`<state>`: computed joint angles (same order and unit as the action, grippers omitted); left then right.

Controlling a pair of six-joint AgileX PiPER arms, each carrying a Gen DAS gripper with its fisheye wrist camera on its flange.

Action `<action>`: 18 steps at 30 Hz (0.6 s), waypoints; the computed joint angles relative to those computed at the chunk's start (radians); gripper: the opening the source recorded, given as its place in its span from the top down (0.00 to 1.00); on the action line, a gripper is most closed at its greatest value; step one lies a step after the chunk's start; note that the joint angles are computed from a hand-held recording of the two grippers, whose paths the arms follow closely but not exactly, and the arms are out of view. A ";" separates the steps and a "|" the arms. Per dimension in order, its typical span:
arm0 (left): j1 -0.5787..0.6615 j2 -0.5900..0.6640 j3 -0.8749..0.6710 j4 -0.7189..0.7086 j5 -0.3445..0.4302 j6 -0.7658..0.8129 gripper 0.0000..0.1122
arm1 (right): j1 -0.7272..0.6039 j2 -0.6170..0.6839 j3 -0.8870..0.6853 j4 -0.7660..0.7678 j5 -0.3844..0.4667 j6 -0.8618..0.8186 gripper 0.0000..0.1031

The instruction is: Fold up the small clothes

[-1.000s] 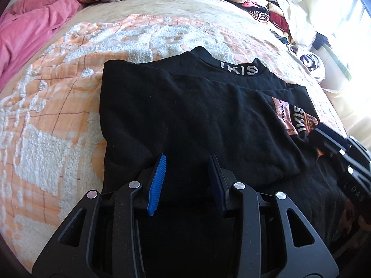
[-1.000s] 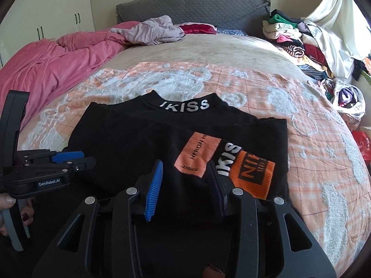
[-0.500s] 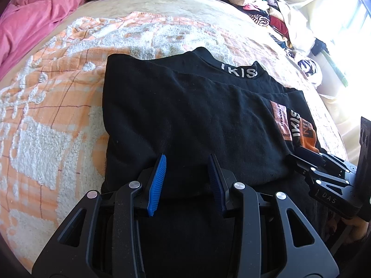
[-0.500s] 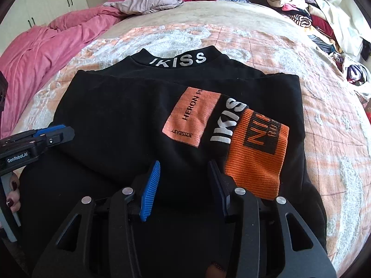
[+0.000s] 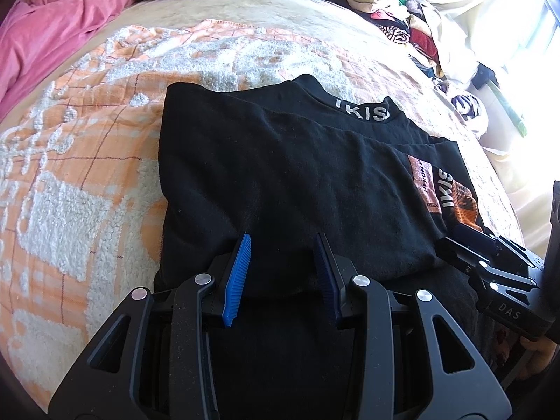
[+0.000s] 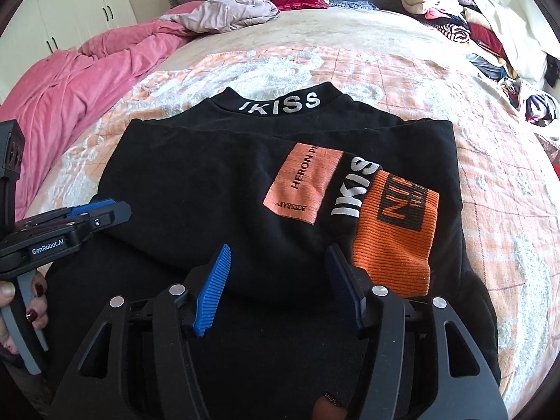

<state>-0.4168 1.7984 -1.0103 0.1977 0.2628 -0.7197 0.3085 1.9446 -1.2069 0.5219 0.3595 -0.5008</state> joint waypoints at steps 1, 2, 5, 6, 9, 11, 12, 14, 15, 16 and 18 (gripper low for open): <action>0.000 -0.002 0.002 0.004 0.000 -0.004 0.73 | -0.002 -0.001 -0.001 0.009 0.004 -0.005 0.44; -0.002 -0.003 0.002 0.011 0.002 -0.011 0.73 | -0.003 -0.003 -0.001 0.012 0.006 -0.005 0.44; -0.005 -0.001 -0.002 0.027 0.006 -0.029 0.73 | -0.004 -0.009 0.003 0.023 0.004 -0.009 0.44; -0.005 -0.001 -0.001 0.027 0.006 -0.030 0.73 | -0.005 -0.012 0.005 0.030 0.004 -0.014 0.43; -0.005 -0.003 0.001 0.027 0.005 -0.033 0.73 | -0.010 -0.019 0.009 0.065 0.007 -0.041 0.39; -0.008 -0.006 0.001 0.042 0.011 -0.047 0.73 | -0.011 -0.031 0.018 0.085 -0.003 -0.048 0.29; -0.010 -0.006 -0.001 0.049 0.015 -0.055 0.73 | -0.006 -0.042 0.027 0.052 -0.019 -0.012 0.25; -0.014 -0.014 0.002 0.064 0.022 -0.075 0.73 | -0.004 -0.061 0.041 0.043 -0.038 -0.008 0.24; -0.017 -0.019 0.001 0.078 0.028 -0.090 0.73 | -0.008 -0.069 0.047 0.059 -0.043 -0.024 0.24; -0.020 -0.024 0.002 0.092 0.032 -0.105 0.73 | -0.012 -0.075 0.051 0.068 -0.046 -0.029 0.22; -0.025 -0.033 0.003 0.113 0.039 -0.129 0.73 | -0.019 -0.083 0.056 0.067 -0.055 -0.020 0.13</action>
<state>-0.4419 1.7659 -1.0069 0.3110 0.3020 -0.8484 0.2895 1.8617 -1.1504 0.5885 0.3041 -0.5205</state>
